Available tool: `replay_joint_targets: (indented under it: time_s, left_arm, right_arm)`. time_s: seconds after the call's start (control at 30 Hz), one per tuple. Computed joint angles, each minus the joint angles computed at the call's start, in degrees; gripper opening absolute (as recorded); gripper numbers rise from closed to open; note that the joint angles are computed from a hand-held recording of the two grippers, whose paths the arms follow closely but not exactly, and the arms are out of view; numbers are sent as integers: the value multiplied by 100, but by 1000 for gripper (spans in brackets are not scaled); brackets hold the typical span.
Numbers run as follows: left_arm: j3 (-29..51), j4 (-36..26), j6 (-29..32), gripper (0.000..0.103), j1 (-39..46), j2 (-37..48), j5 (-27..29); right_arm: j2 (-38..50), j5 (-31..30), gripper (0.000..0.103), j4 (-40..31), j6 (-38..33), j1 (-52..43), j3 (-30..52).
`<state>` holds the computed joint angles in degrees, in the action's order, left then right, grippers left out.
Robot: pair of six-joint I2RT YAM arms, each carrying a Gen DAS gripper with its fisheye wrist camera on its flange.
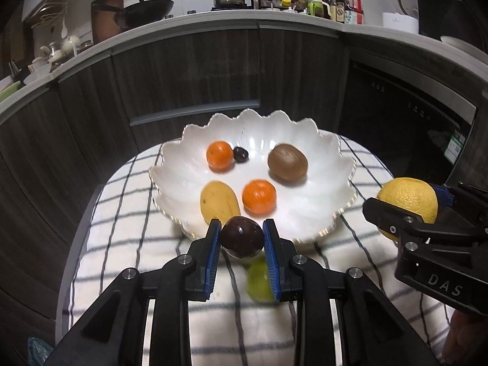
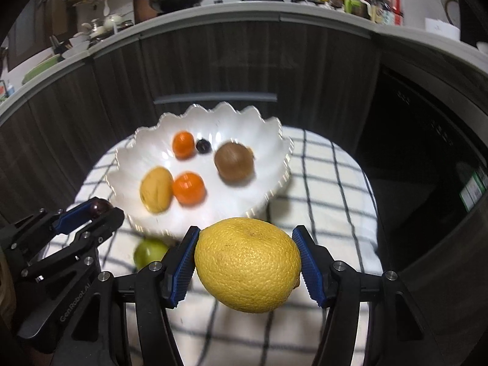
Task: Organize fruits
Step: 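Carry the plum and grapefruit into the bowl and open both tools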
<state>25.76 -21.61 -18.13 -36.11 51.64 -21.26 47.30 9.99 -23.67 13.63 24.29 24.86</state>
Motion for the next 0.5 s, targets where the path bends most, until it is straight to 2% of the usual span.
replay_joint_targets:
  time_s: [0.23, 0.5]
  left_arm:
    - [213, 824, 636, 28, 784, 791, 380]
    - [381, 1326, 922, 28, 1244, 1589, 822]
  right_arm:
    - [1285, -204, 62, 891, -218, -196, 419]
    - [2220, -411, 62, 1366, -188, -342, 686]
